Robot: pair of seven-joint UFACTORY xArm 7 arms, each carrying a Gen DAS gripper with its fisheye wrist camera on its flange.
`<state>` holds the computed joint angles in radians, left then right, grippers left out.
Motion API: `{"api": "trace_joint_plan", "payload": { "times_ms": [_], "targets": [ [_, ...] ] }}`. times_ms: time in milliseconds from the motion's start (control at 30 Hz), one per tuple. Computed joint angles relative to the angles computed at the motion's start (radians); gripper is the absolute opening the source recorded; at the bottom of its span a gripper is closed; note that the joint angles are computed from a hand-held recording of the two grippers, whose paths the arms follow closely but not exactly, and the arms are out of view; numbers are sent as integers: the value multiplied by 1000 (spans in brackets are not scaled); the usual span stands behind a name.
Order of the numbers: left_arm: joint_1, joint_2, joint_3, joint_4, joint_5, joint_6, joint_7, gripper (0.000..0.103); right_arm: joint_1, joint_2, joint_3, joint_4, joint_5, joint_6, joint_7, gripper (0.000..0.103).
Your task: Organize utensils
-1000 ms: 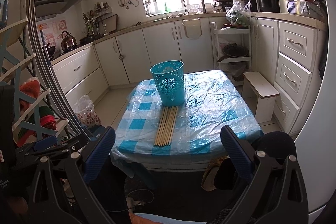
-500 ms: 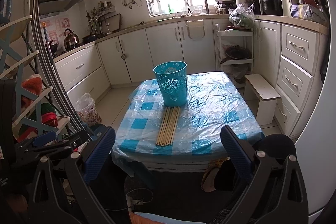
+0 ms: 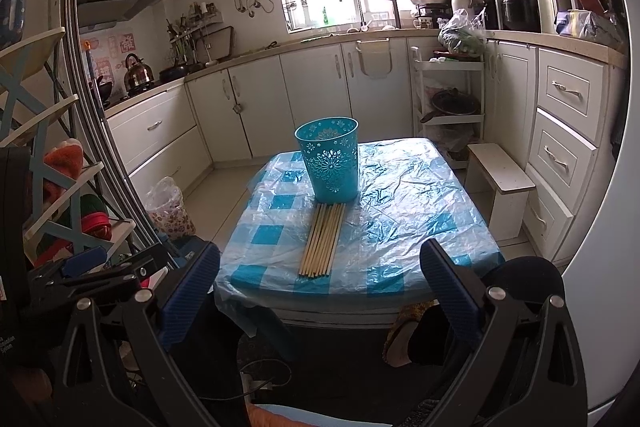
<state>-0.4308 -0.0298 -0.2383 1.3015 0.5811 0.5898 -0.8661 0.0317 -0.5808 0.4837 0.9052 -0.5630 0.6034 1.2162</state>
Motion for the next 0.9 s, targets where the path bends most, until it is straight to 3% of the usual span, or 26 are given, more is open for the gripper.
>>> {"api": "trace_joint_plan", "payload": {
  "times_ms": [900],
  "targets": [
    [-6,13,1,2,-21,11,19,95,39,24,-29,-9,27,-9,-36,96]
  ]
}}
